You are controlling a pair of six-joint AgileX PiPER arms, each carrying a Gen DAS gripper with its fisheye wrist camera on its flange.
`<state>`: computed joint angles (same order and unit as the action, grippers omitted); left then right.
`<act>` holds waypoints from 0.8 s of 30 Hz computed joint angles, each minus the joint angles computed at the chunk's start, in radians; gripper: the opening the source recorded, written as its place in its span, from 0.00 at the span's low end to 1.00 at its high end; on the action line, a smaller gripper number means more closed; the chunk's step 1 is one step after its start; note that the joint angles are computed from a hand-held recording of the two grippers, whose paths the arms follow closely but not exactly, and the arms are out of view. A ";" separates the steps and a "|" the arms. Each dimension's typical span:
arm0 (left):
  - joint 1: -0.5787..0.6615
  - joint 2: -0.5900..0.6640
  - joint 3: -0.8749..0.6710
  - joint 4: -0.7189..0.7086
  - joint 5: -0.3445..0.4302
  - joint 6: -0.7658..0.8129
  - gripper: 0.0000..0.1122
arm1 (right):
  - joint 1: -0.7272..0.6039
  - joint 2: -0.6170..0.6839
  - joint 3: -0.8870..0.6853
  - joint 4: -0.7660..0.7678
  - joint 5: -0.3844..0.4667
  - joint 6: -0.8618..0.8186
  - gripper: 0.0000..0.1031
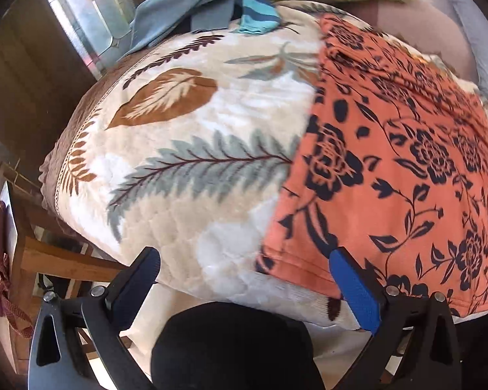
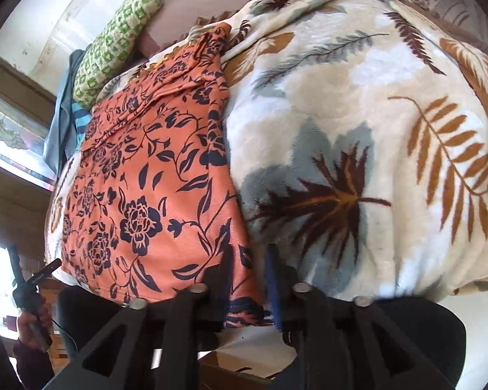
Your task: Fold small clothes
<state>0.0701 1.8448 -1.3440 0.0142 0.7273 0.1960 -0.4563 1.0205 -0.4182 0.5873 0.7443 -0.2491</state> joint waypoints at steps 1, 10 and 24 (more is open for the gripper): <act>0.014 0.006 -0.013 -0.019 0.013 0.016 0.92 | -0.027 0.022 0.001 0.047 0.009 -0.048 0.56; 0.042 0.055 -0.038 -0.133 0.066 0.089 0.92 | -0.012 0.089 0.066 0.264 -0.052 -0.187 0.71; 0.054 0.114 -0.075 -0.376 0.089 0.340 0.31 | 0.195 0.149 0.055 0.077 -0.177 0.109 0.27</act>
